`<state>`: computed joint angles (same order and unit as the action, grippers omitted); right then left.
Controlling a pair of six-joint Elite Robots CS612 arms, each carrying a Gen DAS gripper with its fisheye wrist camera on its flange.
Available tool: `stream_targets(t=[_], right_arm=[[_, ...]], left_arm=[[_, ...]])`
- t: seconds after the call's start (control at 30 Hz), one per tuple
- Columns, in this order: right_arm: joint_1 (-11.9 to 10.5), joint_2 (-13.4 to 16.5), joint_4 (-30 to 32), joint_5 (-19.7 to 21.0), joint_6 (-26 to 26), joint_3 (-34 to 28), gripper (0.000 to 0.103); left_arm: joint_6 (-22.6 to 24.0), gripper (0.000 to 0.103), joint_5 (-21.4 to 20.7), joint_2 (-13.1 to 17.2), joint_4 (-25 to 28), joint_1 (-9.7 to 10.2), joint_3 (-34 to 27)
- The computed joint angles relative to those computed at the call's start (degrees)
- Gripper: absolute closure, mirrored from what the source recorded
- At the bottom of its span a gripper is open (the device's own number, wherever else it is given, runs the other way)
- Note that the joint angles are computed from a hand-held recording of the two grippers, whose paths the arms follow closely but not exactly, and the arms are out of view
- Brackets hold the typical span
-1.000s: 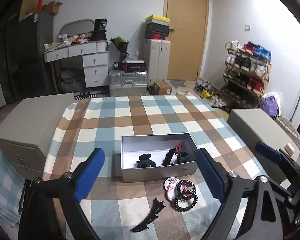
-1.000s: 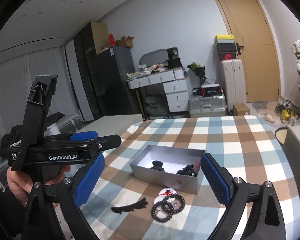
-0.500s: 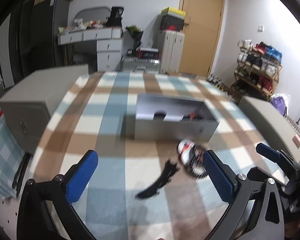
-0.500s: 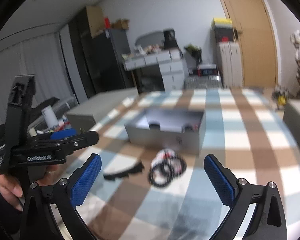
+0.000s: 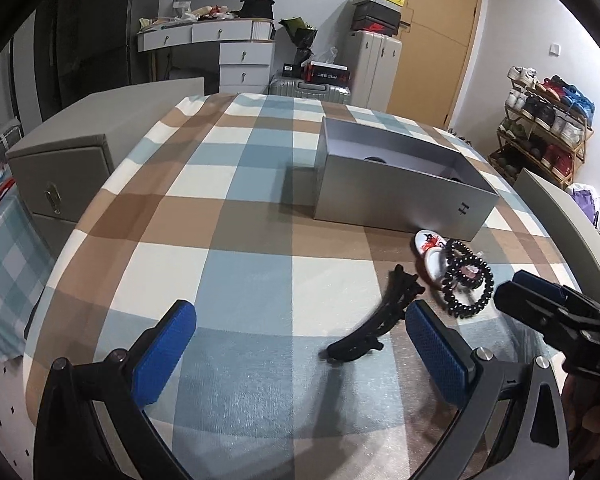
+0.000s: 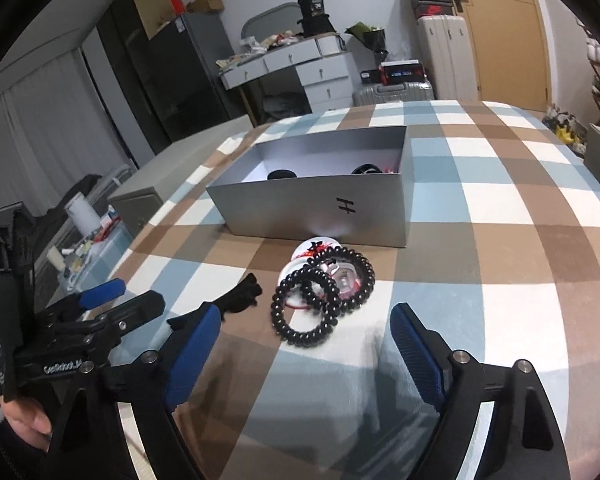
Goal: Organize jewelry
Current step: 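Grasp a black coil hair tie with the right tool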
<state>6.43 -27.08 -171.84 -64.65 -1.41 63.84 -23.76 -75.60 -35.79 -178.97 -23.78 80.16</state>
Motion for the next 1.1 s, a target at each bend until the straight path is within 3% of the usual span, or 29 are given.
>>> stream_targets(t=[0.23,0.3,0.43,0.8,0.9,1.1], right_arm=[[0.63,0.73,5.28,-3.11,-0.62,-2.23,0.050],[0.78,0.79,6.18,-4.11,-0.62,-2.60,0.071],[0.79,0.74,6.46,-4.46,-0.99,-2.52,0.093],[-0.01,-0.49,-1.13,-0.67,-2.24,1.22,0.094],[-0.36,-0.85,-3.16,-0.50,-1.56,2.31,0.094],[-1.21,-1.95,-6.63,-2.00,-1.92,4.51,0.095]], left_arm=[[-0.26,0.001,-1.79,0.13,0.96,0.25,-0.06],[-0.09,0.001,-2.39,0.13,1.25,0.29,-0.08],[0.11,0.001,-2.33,-0.07,1.30,0.20,0.15],[1.16,0.001,-2.55,-0.25,1.81,0.18,-0.56],[3.06,0.001,-4.86,-0.07,0.48,0.35,-0.98],[8.54,0.001,-8.27,0.82,4.14,-0.04,-4.57]])
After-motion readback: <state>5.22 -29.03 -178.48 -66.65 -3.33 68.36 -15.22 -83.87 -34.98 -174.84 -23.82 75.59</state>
